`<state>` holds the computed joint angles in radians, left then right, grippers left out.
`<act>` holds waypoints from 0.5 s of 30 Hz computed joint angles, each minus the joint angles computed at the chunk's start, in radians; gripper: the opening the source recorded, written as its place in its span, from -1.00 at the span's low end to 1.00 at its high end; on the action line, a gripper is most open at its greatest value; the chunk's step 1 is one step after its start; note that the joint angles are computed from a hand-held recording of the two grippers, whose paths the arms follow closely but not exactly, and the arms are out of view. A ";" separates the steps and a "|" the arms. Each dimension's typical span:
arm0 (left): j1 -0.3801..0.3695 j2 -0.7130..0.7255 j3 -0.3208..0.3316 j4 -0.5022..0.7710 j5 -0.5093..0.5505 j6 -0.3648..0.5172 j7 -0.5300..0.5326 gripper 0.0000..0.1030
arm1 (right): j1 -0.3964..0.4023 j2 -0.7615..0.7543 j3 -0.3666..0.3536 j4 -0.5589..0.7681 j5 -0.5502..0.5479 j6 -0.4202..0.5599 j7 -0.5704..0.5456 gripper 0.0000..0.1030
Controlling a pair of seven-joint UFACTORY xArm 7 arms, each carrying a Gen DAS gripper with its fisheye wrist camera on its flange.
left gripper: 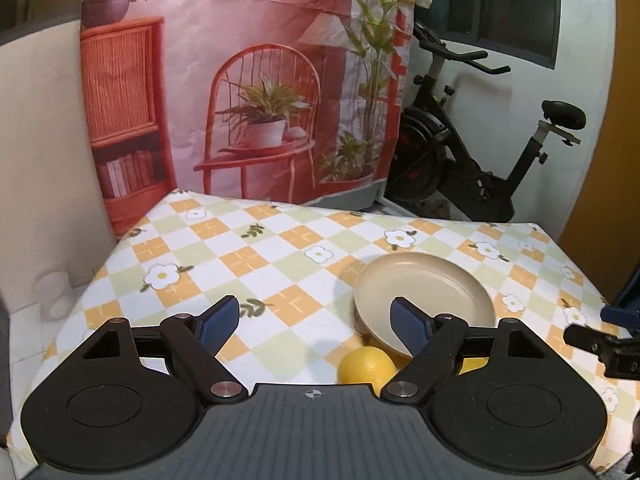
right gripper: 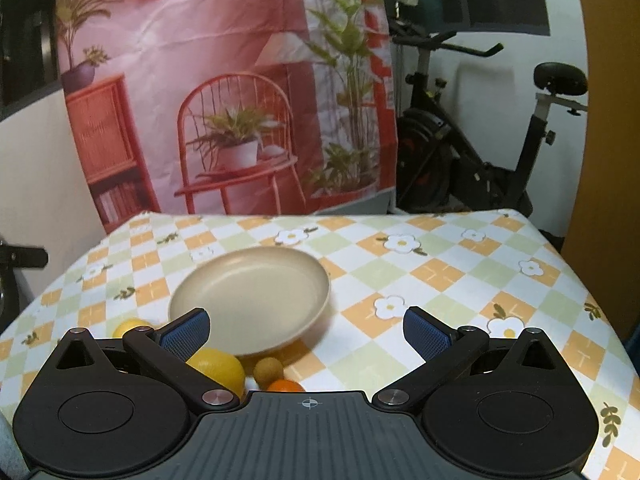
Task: Organize fruits
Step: 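Move the left tool down toward the large yellow lemon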
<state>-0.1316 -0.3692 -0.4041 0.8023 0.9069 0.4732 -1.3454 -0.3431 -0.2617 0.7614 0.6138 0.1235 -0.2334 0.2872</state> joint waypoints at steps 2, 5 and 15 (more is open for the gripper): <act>0.018 -0.001 -0.015 0.000 0.042 -0.016 -0.045 0.63 | 0.048 0.012 -0.053 0.006 -0.021 0.029 -0.007 0.99; 0.032 0.009 -0.027 0.003 0.096 -0.048 -0.107 0.63 | 0.168 0.029 -0.187 -0.006 -0.054 0.036 0.005 0.99; -0.029 0.069 -0.002 0.011 0.148 -0.055 -0.168 0.63 | 0.630 0.043 -0.673 -0.072 -0.145 0.028 0.008 0.99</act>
<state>-0.1603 -0.3003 -0.4062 0.8129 1.0546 0.4181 -1.5137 0.2869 -0.2192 0.0887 0.5423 -0.0212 -0.2055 0.2951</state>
